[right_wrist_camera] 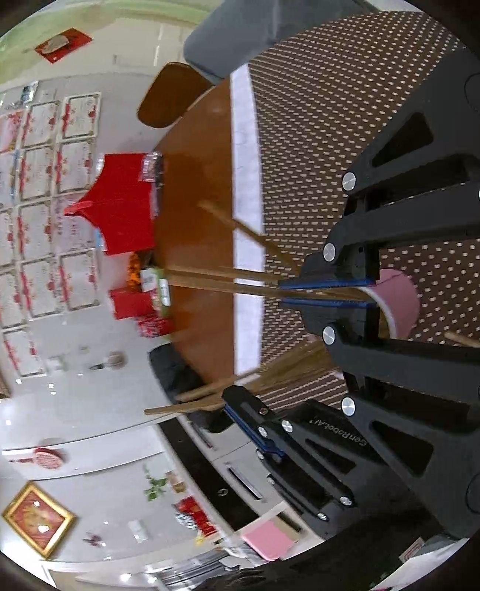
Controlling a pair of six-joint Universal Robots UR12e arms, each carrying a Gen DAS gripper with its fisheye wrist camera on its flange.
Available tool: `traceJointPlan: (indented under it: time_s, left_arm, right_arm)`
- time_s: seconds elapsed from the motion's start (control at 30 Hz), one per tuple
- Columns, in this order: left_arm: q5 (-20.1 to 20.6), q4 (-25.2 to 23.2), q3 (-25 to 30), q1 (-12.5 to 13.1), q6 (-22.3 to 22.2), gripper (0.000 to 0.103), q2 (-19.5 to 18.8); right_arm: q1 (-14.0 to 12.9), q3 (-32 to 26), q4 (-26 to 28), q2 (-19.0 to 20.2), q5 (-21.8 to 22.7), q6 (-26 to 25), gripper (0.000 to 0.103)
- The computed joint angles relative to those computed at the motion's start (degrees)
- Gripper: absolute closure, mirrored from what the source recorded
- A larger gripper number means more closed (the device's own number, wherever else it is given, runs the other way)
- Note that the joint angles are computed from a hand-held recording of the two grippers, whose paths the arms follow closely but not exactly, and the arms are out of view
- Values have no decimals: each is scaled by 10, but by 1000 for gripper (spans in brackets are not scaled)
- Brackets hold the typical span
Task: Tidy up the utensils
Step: 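Lower both chopsticks into the pink cup and open both grippers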
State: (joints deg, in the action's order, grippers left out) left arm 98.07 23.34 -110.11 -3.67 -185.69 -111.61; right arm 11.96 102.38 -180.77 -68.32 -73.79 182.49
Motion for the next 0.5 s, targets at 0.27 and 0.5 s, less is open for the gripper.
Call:
traceJointPlan:
  time_s: [0.27, 0.5]
  left_arm:
    - [10, -20, -25, -1, 19, 81, 10]
    - [11, -32, -50, -1, 22, 81, 31]
  right_arm:
    - [-3, 20, 56, -11, -12, 0, 97]
    - [-9, 48, 40, -31, -21, -8, 97]
